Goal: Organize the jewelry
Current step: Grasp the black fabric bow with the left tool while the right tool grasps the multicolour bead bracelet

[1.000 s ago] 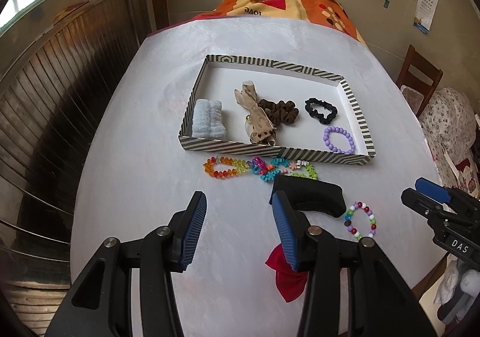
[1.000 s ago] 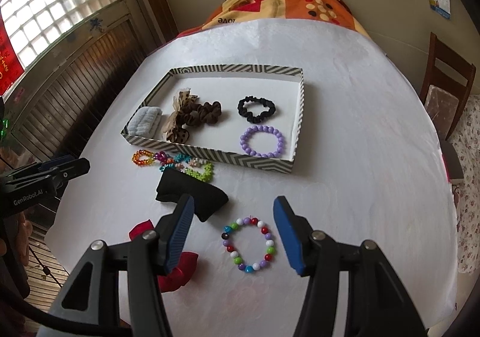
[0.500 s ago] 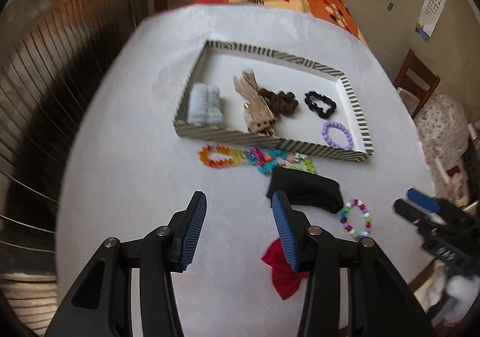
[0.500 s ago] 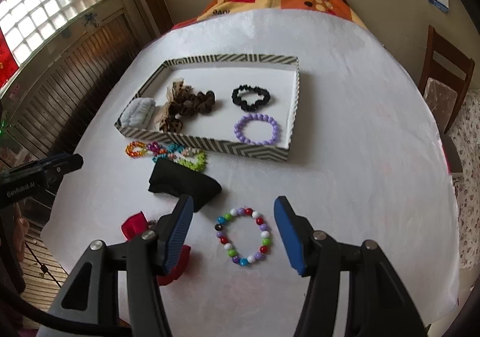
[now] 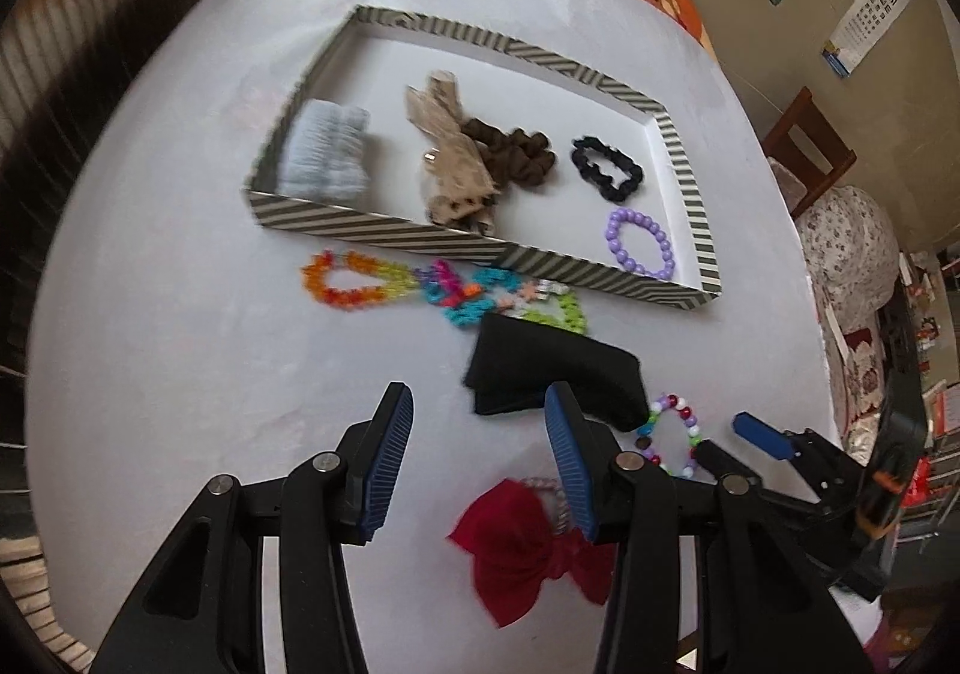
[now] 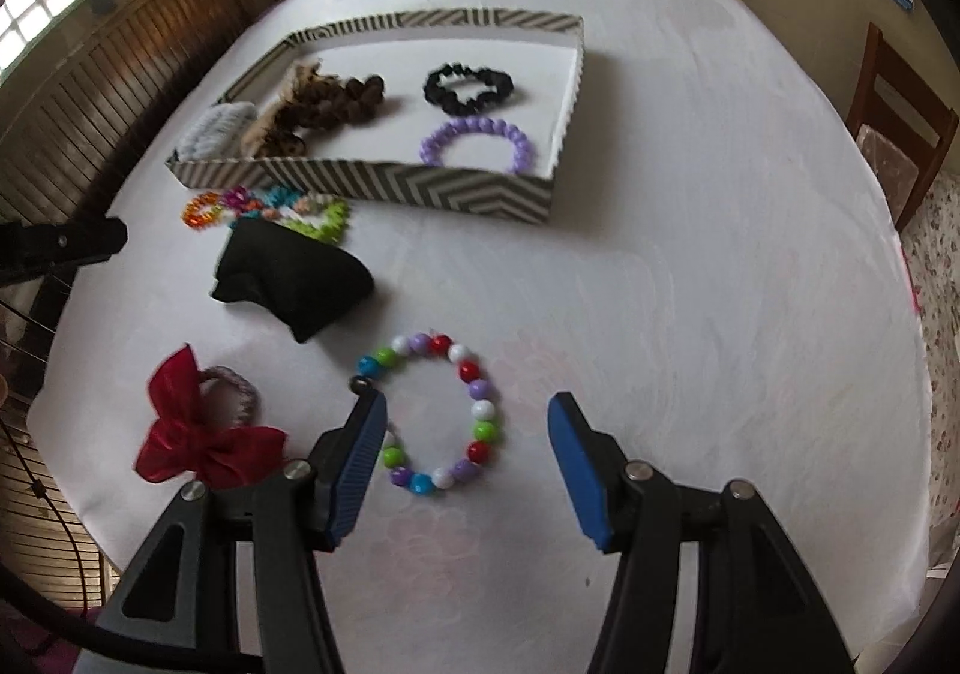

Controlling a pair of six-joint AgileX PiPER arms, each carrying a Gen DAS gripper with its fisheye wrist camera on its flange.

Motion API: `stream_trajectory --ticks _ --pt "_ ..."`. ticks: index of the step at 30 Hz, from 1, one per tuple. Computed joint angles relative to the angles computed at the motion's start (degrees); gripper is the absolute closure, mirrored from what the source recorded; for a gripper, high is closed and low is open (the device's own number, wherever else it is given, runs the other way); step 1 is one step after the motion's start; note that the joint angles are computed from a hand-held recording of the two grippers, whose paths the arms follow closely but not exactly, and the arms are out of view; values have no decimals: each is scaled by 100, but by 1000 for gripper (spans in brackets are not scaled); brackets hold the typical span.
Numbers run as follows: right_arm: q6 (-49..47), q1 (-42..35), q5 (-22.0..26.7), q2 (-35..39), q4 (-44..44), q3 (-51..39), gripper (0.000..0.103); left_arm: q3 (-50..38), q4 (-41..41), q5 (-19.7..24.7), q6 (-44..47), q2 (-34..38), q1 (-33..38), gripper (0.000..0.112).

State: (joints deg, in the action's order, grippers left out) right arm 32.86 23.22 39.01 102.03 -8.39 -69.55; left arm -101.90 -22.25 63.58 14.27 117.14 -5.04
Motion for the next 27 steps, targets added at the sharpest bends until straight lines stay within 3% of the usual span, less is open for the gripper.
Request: stream_trajectory --ticks 14,27 --pt "-41 -54 -255 287 -73 51 44 -902 259 324 -516 985 -487 75" --pt "-56 -83 -368 284 -226 130 53 -768 514 173 -599 1027 -631 75"
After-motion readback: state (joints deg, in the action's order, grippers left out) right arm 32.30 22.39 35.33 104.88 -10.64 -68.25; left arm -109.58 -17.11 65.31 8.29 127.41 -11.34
